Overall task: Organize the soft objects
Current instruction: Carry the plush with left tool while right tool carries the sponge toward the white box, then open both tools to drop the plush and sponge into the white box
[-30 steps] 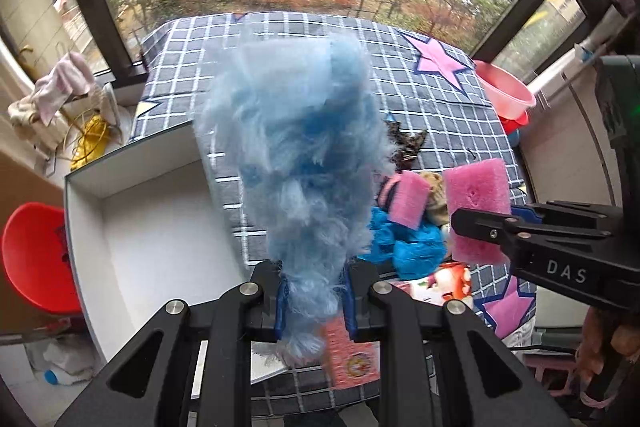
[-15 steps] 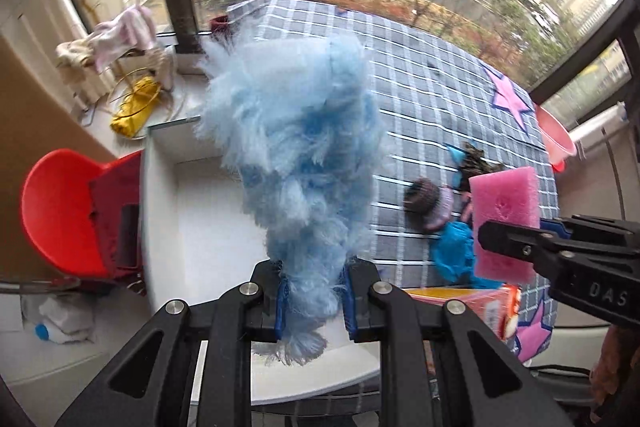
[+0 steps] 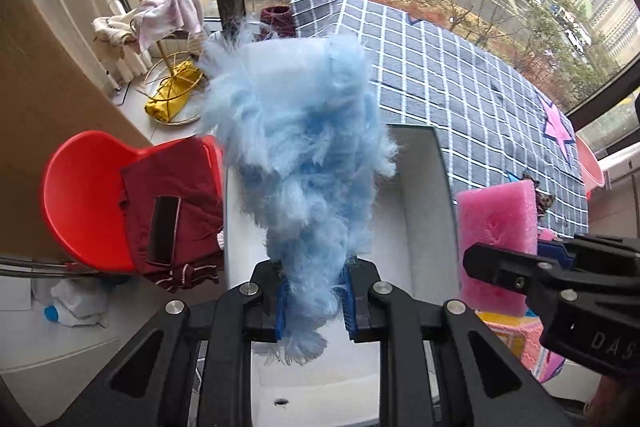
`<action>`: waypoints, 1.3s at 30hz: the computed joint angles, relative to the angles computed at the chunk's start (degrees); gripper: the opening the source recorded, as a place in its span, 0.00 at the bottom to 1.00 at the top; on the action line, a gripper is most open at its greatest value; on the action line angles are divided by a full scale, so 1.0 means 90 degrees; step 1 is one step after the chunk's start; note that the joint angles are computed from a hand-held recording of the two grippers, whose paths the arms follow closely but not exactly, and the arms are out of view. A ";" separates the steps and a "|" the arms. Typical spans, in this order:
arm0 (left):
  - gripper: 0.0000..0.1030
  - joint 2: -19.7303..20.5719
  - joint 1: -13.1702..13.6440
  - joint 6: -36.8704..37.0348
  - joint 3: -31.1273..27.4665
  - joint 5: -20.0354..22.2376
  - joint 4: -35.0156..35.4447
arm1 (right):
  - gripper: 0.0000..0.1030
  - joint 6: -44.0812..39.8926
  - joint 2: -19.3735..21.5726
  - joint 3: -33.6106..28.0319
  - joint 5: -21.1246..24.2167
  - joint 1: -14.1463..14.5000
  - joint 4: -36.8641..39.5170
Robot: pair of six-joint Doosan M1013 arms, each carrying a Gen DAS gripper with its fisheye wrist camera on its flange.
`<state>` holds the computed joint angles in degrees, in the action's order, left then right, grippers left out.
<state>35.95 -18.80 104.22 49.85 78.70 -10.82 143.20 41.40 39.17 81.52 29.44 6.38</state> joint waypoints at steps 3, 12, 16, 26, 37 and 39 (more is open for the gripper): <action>0.23 0.0170 -0.0004 -0.0131 -0.0203 0.0133 0.0042 | 0.24 0.0146 0.0102 -0.0068 -0.0044 -0.0063 0.0123; 0.23 0.0478 -0.0077 -0.0430 -0.0477 0.0381 0.0083 | 0.24 0.0178 0.0329 -0.0249 -0.0040 -0.0157 -0.0044; 0.23 0.0544 -0.0109 -0.0501 -0.0484 0.0390 0.0134 | 0.24 0.0205 0.0386 -0.0260 -0.0091 -0.0189 -0.0047; 0.23 0.0687 -0.0117 -0.0562 -0.0555 0.0500 0.0280 | 0.24 0.0186 0.0480 -0.0244 -0.0098 -0.0209 0.0060; 0.81 0.0604 -0.0133 -0.0607 -0.0407 0.0265 0.0305 | 0.67 0.0272 0.0400 -0.0071 -0.0368 -0.0237 0.0044; 0.81 0.0596 -0.0101 -0.0711 -0.0415 0.0206 0.0176 | 0.71 0.0377 0.0325 0.0046 -0.0536 -0.0231 -0.0014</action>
<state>41.31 -19.71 97.82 46.11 80.56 -9.23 146.59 44.33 39.58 76.69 27.36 6.25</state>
